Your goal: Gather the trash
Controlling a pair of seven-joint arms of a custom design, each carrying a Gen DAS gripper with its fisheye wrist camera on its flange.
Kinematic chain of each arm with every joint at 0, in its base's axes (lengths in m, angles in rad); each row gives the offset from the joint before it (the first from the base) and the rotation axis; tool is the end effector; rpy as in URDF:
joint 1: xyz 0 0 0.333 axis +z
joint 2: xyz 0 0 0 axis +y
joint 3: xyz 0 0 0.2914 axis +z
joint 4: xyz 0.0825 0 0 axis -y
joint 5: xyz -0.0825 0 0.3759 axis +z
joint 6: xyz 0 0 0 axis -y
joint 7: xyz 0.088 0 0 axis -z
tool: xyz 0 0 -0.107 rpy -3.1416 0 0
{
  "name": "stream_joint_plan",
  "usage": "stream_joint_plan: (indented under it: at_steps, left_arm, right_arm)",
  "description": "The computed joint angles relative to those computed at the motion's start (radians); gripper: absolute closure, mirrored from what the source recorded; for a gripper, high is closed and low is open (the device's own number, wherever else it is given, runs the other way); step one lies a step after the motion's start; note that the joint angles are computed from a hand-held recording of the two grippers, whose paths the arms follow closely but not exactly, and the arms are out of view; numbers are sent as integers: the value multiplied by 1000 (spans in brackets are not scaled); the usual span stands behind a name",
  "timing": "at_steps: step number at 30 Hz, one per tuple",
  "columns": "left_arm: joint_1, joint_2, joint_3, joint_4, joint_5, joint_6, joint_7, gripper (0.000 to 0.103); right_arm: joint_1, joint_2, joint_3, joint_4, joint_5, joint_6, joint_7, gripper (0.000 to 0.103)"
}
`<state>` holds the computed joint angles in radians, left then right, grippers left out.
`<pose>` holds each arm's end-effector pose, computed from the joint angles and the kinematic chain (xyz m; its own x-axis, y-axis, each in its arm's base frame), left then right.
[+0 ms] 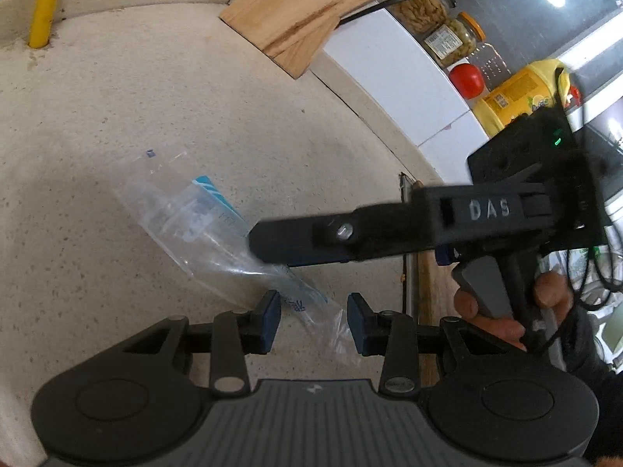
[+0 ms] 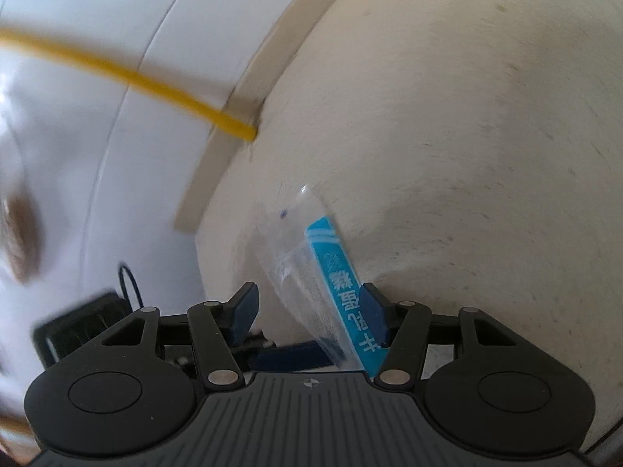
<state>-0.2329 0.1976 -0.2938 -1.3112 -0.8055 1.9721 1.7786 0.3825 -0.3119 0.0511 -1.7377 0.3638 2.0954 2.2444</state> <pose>0.5336 -0.3372 0.6787 -0.5518 -0.4888 0.6757 -0.8335 0.2947 -0.4675 0.4300 0.2239 0.7450 -0.1478 -0.7606 -0.6322 -0.8896 0.3816 -0.2512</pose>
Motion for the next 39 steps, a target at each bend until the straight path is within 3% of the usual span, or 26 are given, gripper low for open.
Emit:
stream_joint_plan:
  at_steps: [4, 6, 8, 9, 12, 15, 16, 19, 22, 24, 26, 30, 32, 36, 39]
  left_arm:
    - [-25, -41, -1, -46, 53, 61, 34, 71]
    - [-34, -52, 0, -59, 69, 80, 40, 71]
    - [-37, -57, 4, -64, 77, 85, 21, 71]
    - [-40, -63, 8, -70, 91, 89, 0, 72]
    - [-36, -111, 20, -117, 114, 104, -27, 72]
    - [-24, -176, 39, -186, 97, 117, -10, 72]
    - [-22, -192, 45, -203, 95, 122, -5, 72]
    - [-19, -212, 58, -234, 97, 133, -36, 72]
    - [-3, -245, 83, -296, -14, 140, -23, 71]
    - [2, -220, 91, -291, -79, 140, -58, 71]
    - [10, -193, 92, -281, -101, 147, -104, 71]
    - [37, -182, 96, -296, -175, 148, -113, 71]
    - [45, -164, 94, -294, -223, 162, -126, 71]
    - [50, -103, 75, -243, -255, 184, -131, 71]
    - [41, -28, 47, -155, -227, 203, -146, 71]
  right_arm:
    - [4, 161, 30, 265, -117, -235, -71, 39]
    - [11, 259, 65, 420, -225, -351, -103, 47]
    - [35, 355, 96, 572, -344, -464, -145, 65]
    - [51, 392, 105, 628, -391, -504, -164, 68]
    - [78, 408, 104, 657, -444, -536, -202, 81]
    - [70, 349, 95, 572, -413, -482, -178, 100]
    - [66, 324, 93, 538, -403, -463, -159, 102]
    - [55, 249, 91, 436, -357, -394, -123, 102]
    - [51, 202, 99, 369, -353, -360, -72, 102]
    - [45, 155, 87, 324, -313, -346, -94, 95]
    - [37, 119, 92, 295, -324, -338, -66, 79]
    - [28, 92, 97, 281, -350, -377, -42, 75]
    - [28, 52, 80, 231, -294, -363, -50, 60]
    - [23, 10, 68, 143, -251, -267, -52, 52]
    - [25, 39, 62, 171, -233, -268, -90, 49]
